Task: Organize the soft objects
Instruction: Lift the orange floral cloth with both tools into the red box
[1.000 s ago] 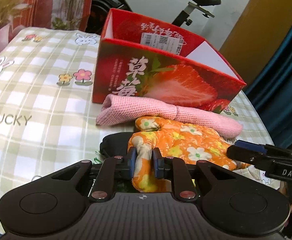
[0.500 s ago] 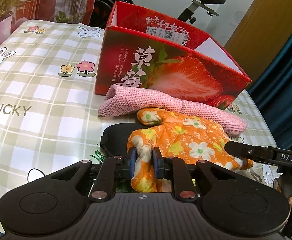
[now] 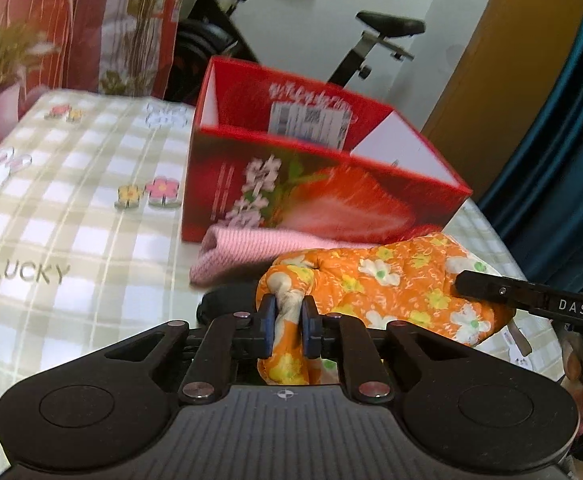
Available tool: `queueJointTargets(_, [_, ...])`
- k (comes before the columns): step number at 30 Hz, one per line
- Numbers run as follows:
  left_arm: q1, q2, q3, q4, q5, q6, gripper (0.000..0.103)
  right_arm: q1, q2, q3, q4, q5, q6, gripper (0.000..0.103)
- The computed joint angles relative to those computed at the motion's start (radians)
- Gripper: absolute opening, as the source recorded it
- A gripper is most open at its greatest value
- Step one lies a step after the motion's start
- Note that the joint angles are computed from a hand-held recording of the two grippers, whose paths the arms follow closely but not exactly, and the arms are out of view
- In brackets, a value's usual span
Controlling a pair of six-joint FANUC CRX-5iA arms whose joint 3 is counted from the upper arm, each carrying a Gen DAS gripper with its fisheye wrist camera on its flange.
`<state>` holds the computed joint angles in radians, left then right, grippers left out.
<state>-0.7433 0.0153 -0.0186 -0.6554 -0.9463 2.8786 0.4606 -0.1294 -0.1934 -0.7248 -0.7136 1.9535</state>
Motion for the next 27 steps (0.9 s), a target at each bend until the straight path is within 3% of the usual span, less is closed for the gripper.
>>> queueJointTargets(8, [-0.080, -0.012, 0.058, -0.148, -0.067, 0.030, 0.014, 0.015, -0.058, 0.006, 0.022, 0.036, 0.089, 0.009])
queueJointTargets(14, [-0.096, -0.003, 0.110, -0.213, -0.099, -0.002, 0.014, 0.015, -0.037, 0.068, 0.026, 0.026, 0.138, 0.009])
queueJointTargets(21, [-0.056, 0.010, 0.159, -0.234, -0.086, -0.054, 0.014, 0.020, 0.037, 0.183, 0.047, 0.010, 0.177, 0.009])
queueJointTargets(27, [0.023, 0.034, 0.200, -0.181, -0.050, -0.126, 0.014, 0.040, 0.128, 0.283, 0.109, 0.011, 0.172, 0.009])
